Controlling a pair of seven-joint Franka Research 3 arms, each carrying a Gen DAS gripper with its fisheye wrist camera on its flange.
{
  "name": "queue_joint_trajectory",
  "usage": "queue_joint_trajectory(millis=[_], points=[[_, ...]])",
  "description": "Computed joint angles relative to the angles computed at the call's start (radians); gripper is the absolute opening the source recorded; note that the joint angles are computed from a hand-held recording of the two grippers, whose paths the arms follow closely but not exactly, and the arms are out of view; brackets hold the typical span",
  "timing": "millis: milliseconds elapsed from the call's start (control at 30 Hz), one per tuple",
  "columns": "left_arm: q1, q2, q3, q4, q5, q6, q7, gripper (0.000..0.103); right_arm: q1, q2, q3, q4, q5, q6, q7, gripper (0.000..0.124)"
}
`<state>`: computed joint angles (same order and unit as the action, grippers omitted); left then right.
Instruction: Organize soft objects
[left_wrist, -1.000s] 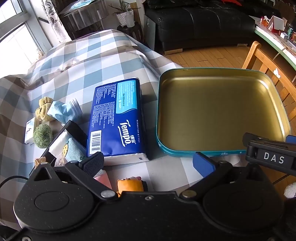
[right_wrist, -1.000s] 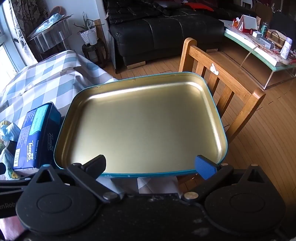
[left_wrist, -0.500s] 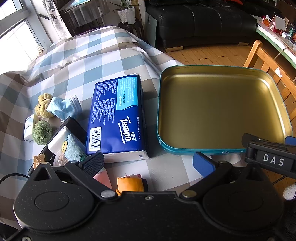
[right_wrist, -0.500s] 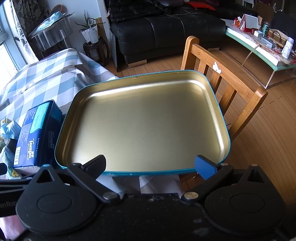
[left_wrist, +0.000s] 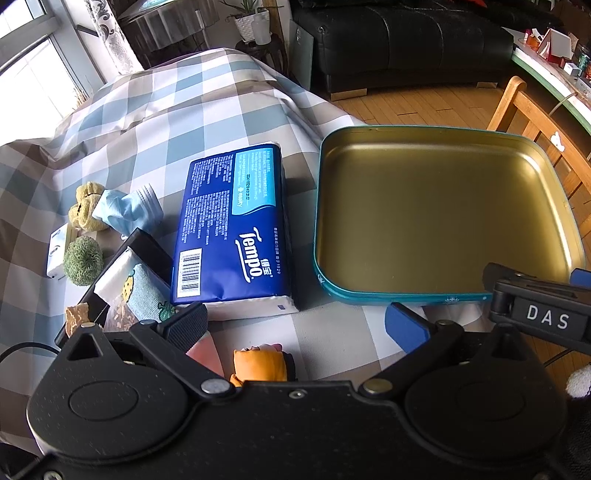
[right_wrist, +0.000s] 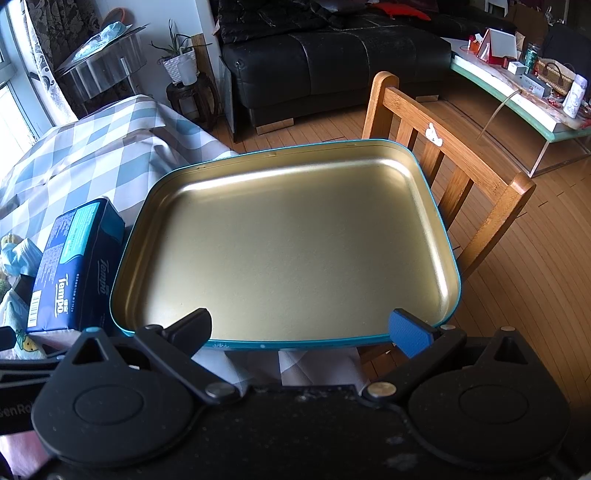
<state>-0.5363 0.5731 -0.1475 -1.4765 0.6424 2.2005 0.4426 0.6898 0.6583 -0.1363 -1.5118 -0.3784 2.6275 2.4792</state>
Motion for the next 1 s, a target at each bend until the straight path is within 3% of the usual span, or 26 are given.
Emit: queue_joint_trajectory(millis=[1000], points=[[0.005, -0.009, -0.003, -0.012, -0.004, 0.001, 0.001, 0.099, 0.000, 0.002, 0.004, 0.011, -0.004, -0.019, -0.009, 0.103]])
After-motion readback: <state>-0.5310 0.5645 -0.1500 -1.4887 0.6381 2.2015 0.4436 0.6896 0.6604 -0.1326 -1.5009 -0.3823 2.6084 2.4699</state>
